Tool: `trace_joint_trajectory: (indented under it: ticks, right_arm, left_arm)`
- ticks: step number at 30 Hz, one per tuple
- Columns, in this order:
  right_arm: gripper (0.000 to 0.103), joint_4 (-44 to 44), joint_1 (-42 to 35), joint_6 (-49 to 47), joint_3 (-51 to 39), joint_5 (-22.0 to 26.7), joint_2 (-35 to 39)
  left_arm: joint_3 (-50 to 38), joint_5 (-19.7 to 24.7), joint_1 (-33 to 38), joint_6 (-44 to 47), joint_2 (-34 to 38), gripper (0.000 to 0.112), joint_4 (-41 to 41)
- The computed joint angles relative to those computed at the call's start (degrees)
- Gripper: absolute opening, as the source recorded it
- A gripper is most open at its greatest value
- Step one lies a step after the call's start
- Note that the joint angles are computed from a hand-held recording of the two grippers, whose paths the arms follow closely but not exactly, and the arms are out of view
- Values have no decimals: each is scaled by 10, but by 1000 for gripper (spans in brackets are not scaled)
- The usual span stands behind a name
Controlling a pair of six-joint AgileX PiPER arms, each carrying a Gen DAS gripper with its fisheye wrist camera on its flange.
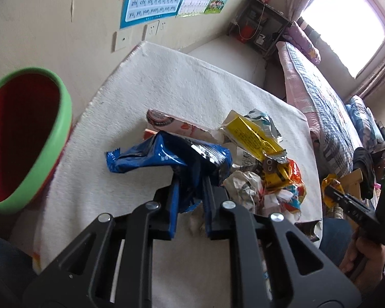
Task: Collect trash
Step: 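Grasp the blue wrapper with the left tool while the right tool grasps a yellow candy packet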
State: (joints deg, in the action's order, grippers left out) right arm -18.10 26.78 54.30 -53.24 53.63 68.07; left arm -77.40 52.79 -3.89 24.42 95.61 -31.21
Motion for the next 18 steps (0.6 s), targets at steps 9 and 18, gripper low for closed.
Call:
trace_joint_trajectory:
  ticks: [9, 18]
  right_arm:
    - [29, -29, 63, 40, -51, 23, 11]
    - [29, -62, 114, 64, -111, 44, 45]
  left_arm:
    - [42, -1, 11, 35, -54, 15, 2]
    - [58, -2, 31, 62, -77, 15, 2]
